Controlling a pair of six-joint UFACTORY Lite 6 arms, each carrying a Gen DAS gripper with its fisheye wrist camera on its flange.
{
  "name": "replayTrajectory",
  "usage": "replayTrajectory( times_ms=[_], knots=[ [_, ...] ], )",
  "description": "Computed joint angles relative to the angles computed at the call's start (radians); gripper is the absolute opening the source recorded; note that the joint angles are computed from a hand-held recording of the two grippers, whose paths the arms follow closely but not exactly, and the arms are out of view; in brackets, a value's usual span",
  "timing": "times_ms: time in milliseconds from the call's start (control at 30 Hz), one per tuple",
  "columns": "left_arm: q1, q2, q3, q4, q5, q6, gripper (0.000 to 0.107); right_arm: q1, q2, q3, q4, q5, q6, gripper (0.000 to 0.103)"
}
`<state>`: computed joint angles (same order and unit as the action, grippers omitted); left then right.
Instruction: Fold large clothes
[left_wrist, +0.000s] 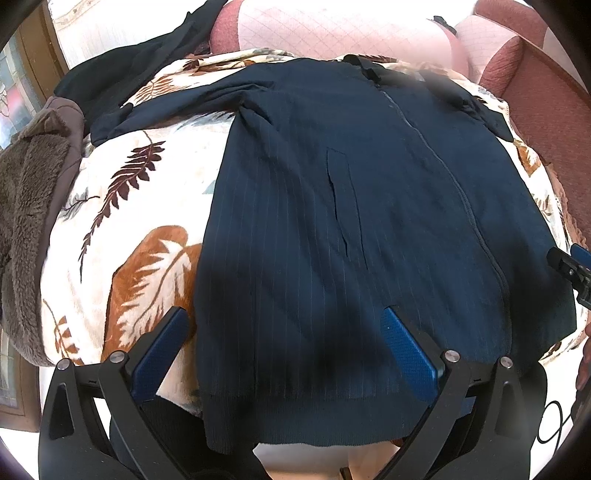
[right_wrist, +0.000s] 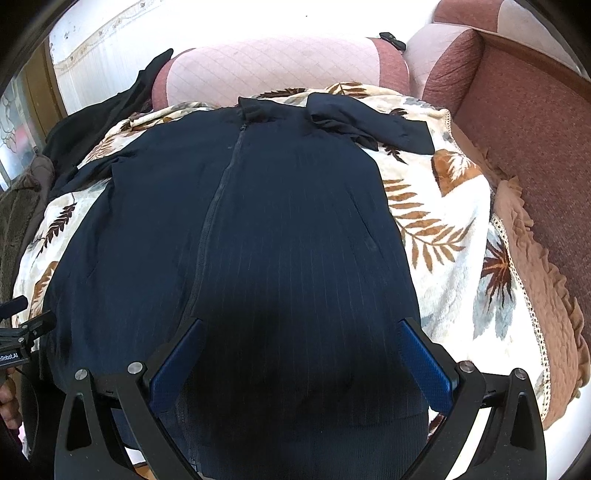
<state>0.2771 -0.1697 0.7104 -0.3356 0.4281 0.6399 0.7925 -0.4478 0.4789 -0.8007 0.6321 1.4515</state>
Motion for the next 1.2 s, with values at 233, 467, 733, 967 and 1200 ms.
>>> replayTrajectory(
  times_ms=[233, 467, 733, 967, 1200],
  knots=[
    [-0.052, 0.104, 0.076, 0.074, -0.023, -0.105, 0.103, -0.102, 0.049, 0.015, -0.006, -0.103, -0.060, 0.102],
    [-0.081, 0.341, 0.329, 0.151, -0.005, -0.236, 0.103, -0.519, 0.108, 0.083, 0.380, -0.330, -0.625, 0.097],
    [-0.102, 0.775, 0.882, 0.258, 0.096, -0.460, 0.103, -1.026, 0.626, 0.618, 1.084, -0.387, -1.436, 0.097],
    [-0.121, 1.104, 1.358, 0.211, 0.273, -0.487, 0.103, -1.072, 1.258, 1.350, 0.942, -0.266, -1.217, 0.093],
    [-0.143, 1.300, 1.656, 0.194, 0.389, -0.492, 0.103, -1.032, 1.569, 1.786, 0.845, -0.089, -1.170, 0.037]
  ],
)
